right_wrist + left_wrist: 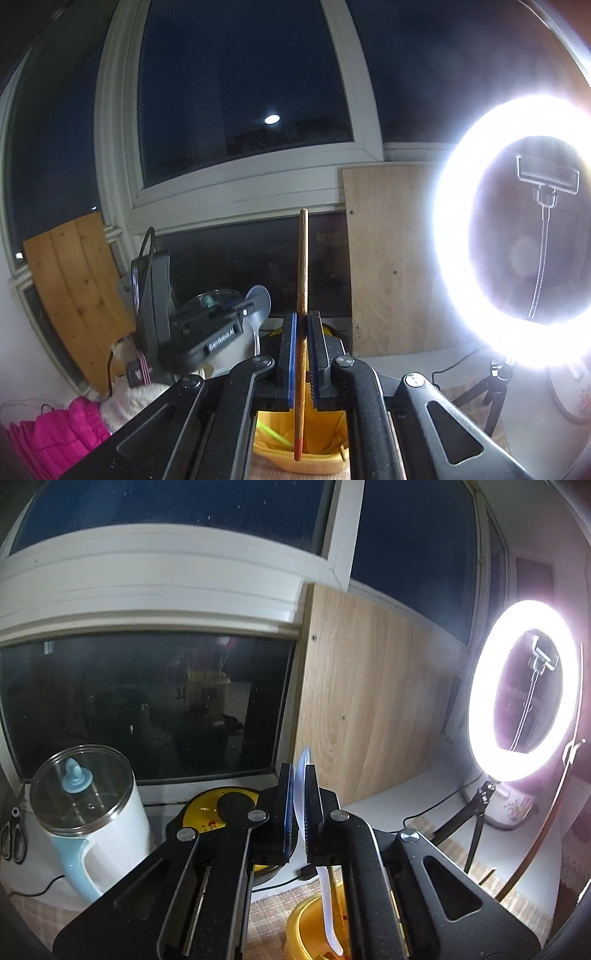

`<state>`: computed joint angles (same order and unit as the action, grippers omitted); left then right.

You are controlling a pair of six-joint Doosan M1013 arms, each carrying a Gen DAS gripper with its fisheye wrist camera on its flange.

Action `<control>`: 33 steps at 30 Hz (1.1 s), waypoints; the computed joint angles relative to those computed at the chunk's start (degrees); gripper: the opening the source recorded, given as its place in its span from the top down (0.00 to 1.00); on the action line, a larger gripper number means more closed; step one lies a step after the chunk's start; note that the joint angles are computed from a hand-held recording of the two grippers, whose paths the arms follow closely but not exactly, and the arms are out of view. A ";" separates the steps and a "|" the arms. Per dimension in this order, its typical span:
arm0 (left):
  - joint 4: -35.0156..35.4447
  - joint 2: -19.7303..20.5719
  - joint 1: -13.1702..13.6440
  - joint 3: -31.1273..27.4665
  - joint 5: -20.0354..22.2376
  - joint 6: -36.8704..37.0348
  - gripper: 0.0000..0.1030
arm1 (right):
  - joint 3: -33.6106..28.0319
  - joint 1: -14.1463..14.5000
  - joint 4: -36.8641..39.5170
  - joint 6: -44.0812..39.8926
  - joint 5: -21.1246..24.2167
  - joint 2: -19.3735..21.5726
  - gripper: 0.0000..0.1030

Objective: Organize utensils
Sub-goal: 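Lift the clear spoon and chopstick and carry both over the yellow bucket, then open the left tool over the bucket while the right tool releases the chopstick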

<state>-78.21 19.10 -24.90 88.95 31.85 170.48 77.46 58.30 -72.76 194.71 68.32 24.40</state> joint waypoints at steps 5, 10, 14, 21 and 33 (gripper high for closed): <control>0.56 0.93 -0.30 -0.13 -0.02 0.48 0.98 | 0.67 -0.92 -0.06 1.21 -0.06 0.60 0.97; 2.01 1.42 -0.39 -0.19 -0.33 -0.51 0.98 | 1.67 -2.34 1.92 2.90 -2.11 0.71 0.97; 3.71 1.75 -0.18 -0.46 0.28 -2.62 0.98 | 3.15 -3.27 4.56 3.81 -5.77 0.59 0.97; 6.10 1.62 -0.10 -0.16 1.21 -3.67 0.98 | 5.32 -3.74 7.58 4.47 -11.07 0.34 0.97; 12.58 1.16 0.08 -0.31 3.97 -8.31 0.96 | 6.39 -3.89 11.80 1.61 -15.51 0.30 0.89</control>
<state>-65.63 20.26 -24.82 88.63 35.83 162.17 83.85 54.41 -60.96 196.33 52.82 24.70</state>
